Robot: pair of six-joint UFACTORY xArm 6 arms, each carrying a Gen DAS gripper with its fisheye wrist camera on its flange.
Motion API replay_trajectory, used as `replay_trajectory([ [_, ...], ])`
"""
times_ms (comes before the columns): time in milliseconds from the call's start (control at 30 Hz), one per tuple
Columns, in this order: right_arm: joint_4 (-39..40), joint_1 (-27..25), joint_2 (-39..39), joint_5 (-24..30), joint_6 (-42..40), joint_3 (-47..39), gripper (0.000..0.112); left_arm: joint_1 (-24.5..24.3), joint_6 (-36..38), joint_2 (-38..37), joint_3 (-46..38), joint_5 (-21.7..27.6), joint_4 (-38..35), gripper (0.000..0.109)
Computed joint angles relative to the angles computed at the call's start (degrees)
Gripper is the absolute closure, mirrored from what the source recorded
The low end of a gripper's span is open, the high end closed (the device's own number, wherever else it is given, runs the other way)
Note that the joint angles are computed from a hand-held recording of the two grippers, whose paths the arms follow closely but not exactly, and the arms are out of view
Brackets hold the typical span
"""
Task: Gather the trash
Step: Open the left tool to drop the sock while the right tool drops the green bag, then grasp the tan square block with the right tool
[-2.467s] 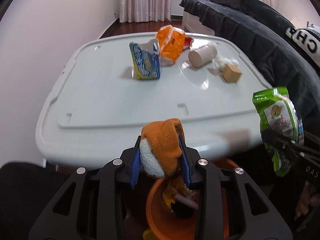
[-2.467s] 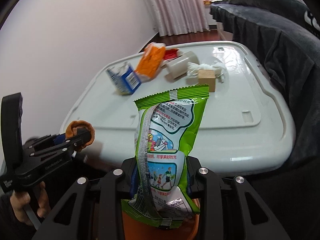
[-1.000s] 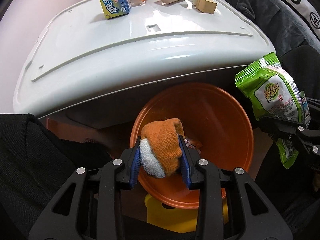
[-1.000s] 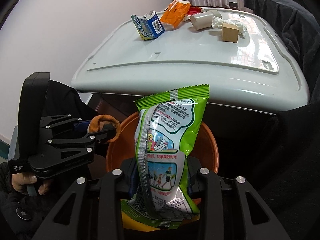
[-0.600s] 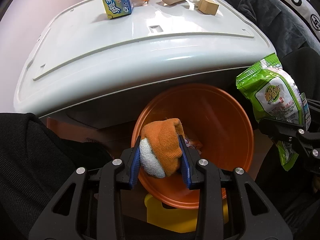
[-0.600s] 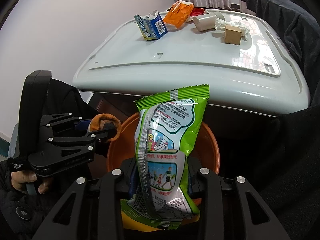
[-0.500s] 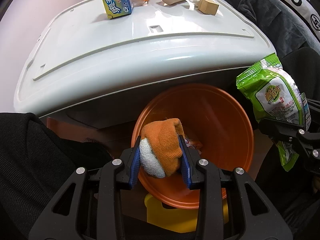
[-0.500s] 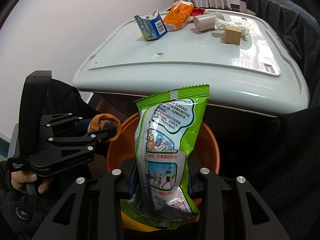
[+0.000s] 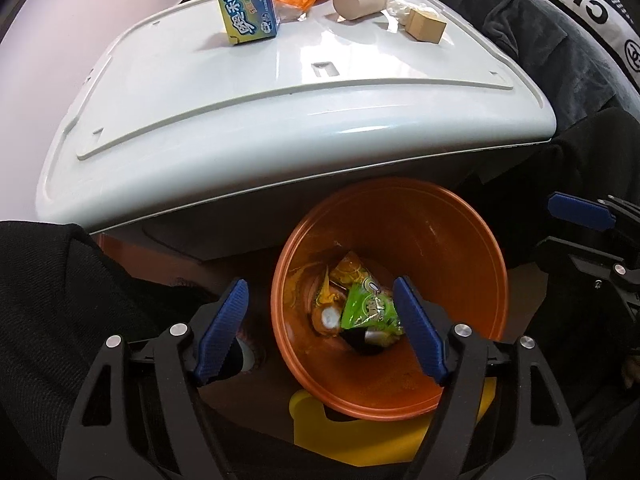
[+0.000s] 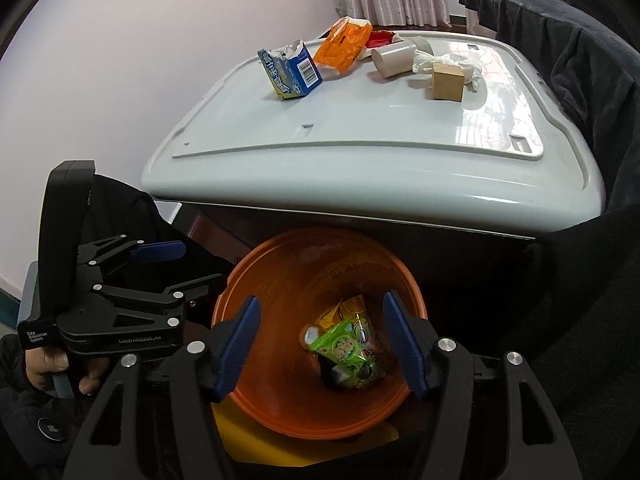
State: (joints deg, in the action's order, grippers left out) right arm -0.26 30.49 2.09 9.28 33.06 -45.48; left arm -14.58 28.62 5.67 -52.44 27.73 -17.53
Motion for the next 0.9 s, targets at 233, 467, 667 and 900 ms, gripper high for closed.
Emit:
replay_trajectory([
  [233,1.70,-0.14,0.04,-0.36,-1.22,-0.15,0.050,0.37,0.13,0.21,-0.25,0.54,-0.33,0.035],
  [467,-12.12,-5.89,2.26,-0.23,9.92,-5.52,0.046,0.50,0.68,0.19,-0.46,0.99,-1.11,0.035],
  [667,-24.42,-10.76,8.67,3.85,19.78,-16.26,0.046,0.82,1.99,0.36,-0.63,1.43,-3.10,0.035],
  [900,-29.84,-14.76,23.77,13.25,25.83,-35.91,0.049,1.53,7.69,0.02,-0.54,2.21,-9.65,0.035],
])
